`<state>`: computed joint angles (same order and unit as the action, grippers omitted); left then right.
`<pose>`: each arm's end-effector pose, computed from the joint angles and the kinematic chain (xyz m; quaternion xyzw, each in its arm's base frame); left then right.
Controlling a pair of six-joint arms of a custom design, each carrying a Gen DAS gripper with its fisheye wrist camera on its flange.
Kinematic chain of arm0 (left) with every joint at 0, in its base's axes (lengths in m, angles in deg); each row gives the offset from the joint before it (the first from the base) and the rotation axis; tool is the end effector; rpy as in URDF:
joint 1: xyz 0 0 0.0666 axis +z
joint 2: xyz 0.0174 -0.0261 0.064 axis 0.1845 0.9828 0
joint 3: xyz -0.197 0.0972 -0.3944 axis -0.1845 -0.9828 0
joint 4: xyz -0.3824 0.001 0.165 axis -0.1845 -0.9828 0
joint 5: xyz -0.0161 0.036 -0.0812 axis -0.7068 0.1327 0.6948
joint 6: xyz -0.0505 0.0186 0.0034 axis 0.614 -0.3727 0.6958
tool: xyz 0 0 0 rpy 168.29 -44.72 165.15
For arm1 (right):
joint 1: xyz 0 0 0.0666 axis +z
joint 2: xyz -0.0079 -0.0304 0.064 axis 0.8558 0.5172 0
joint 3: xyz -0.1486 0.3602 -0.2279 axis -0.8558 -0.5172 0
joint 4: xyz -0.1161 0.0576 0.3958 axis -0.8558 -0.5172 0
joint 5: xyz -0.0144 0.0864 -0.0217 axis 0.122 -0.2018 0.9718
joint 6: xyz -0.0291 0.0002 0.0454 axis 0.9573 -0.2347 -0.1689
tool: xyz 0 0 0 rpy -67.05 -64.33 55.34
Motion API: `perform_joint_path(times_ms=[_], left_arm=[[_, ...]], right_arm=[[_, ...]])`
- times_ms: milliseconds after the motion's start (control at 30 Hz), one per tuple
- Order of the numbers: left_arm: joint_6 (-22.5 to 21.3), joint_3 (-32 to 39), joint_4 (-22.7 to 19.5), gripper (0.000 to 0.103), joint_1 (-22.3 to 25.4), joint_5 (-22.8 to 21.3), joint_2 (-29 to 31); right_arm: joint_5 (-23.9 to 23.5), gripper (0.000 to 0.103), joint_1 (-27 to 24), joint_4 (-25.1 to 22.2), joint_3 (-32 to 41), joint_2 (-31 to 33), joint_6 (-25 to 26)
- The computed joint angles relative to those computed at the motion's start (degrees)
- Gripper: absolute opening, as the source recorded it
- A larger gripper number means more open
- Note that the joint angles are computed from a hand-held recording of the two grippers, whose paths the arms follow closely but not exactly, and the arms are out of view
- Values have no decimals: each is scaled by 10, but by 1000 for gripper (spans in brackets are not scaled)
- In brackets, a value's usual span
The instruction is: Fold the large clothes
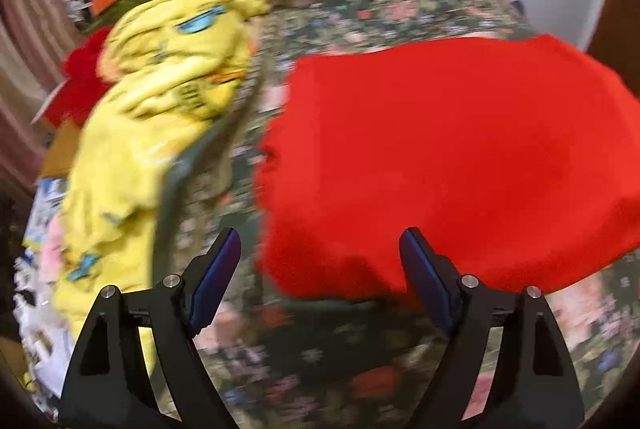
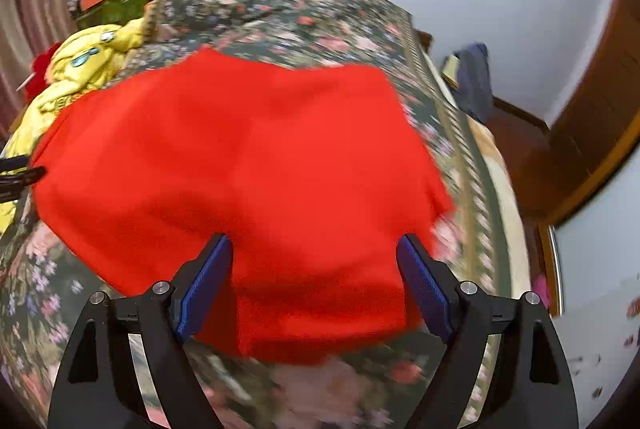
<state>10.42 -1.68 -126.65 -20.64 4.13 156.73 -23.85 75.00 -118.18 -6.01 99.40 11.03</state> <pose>0.4532 -0.2682 0.4678 0.1752 0.9439 -0.0043 0.2798 0.3191 0.0789 0.4576 0.1019 0.9400 -0.0687 0.3182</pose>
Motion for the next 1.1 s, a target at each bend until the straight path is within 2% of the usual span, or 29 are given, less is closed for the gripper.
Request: perform_joint_path(times_ms=[33, 100, 200, 433, 633, 667, 700, 833, 967, 1000, 1100], left_arm=[[6, -2, -8, 82, 6, -19, -3], [18, -4, -20, 82, 18, -29, -8], [47, -6, -28, 82, 36, -5, -21], [127, -7, -31, 82, 51, 128, -43], [226, -32, 5, 82, 56, 321, -42], [249, -43, 23, 82, 59, 365, -40], [261, -48, 34, 82, 59, 386, -37], [287, -52, 54, 82, 58, 414, -22], [355, -68, 112, 82, 67, 488, -4], [357, -67, 121, 82, 68, 495, 1], [364, -60, 141, 82, 63, 481, 16]], right_arm=[[7, 82, -5, -10, -3, -6, -9], [14, 82, -13, -26, -7, -17, -21], [20, 82, -20, -36, -7, -28, -29], [60, 82, 9, -25, 18, -27, -24], [44, 83, 39, 25, 36, -13, -7], [39, 83, 43, 32, 39, -7, -4], [35, 83, 47, 37, 40, -1, -2], [23, 83, 60, 46, 45, 26, 1], [19, 82, 71, 49, 46, 38, 0], [18, 82, 73, 48, 47, 41, -2], [8, 82, 76, 44, 49, 47, -9]])
